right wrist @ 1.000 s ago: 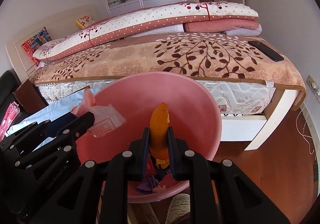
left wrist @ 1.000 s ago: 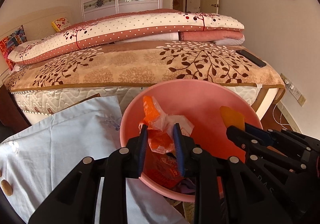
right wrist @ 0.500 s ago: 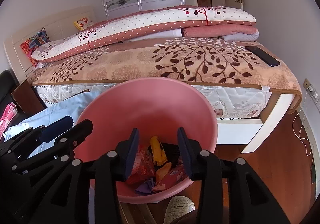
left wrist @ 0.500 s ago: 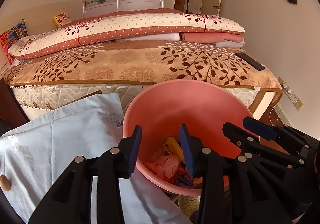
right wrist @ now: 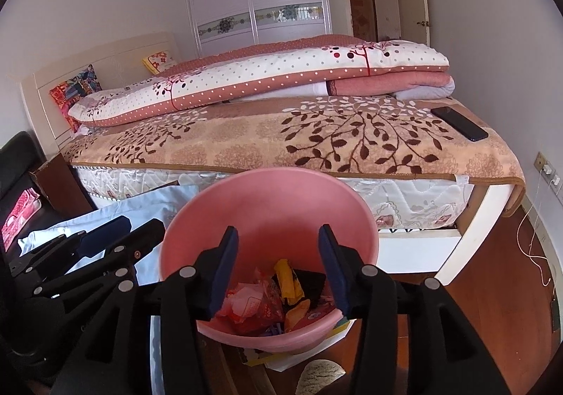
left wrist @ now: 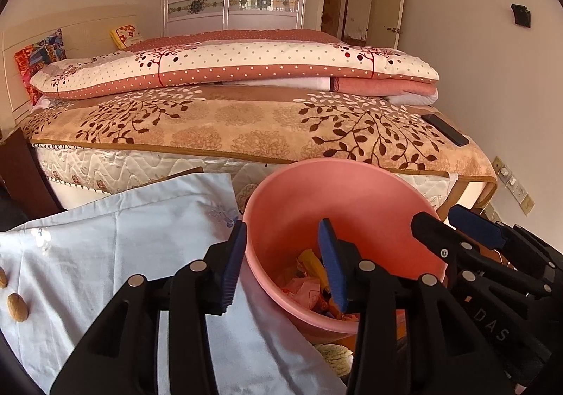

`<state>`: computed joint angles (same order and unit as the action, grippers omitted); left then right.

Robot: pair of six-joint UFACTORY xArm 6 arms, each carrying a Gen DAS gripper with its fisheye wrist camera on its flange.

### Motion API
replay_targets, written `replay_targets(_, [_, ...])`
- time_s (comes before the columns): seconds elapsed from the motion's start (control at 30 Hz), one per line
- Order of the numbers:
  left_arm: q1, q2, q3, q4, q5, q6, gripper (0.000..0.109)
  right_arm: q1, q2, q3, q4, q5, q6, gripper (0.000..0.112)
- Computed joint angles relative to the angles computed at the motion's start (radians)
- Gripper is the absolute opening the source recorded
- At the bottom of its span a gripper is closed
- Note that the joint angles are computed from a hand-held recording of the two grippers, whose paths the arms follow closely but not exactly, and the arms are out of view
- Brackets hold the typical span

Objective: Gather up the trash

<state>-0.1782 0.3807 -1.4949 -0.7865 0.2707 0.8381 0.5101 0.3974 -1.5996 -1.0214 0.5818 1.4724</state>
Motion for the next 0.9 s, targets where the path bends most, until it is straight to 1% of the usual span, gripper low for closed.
replay_targets(0.17, [0.003, -0.060, 0.069, -0.065, -0.037, 0.062, 0.043, 0.029, -0.033, 0.022, -0.076, 0.009, 0.038, 0.055])
replay_targets(0.3, [0.006, -0.099, 0.118, -0.082, -0.059, 0.072, 0.043, 0.047, -0.051, 0.039, -0.084, 0.005, 0.047, 0.056])
replay_targets(0.4, [0.011, -0.132, 0.150, -0.124, -0.058, 0.098, 0.043, 0.056, -0.063, 0.050, -0.082, 0.001, 0.049, 0.056])
replay_targets(0.7, [0.014, -0.225, 0.258, -0.191, -0.112, 0.164, 0.043, 0.088, -0.103, 0.092, -0.106, -0.008, 0.083, 0.056])
replay_targets(0.83, [0.019, -0.260, 0.292, -0.236, -0.123, 0.202, 0.043, 0.103, -0.112, 0.100, -0.115, -0.008, 0.083, 0.059])
replay_targets(0.9, [0.023, -0.273, 0.309, -0.227, -0.131, 0.194, 0.043, 0.113, -0.112, 0.099, -0.120, -0.002, 0.085, 0.060])
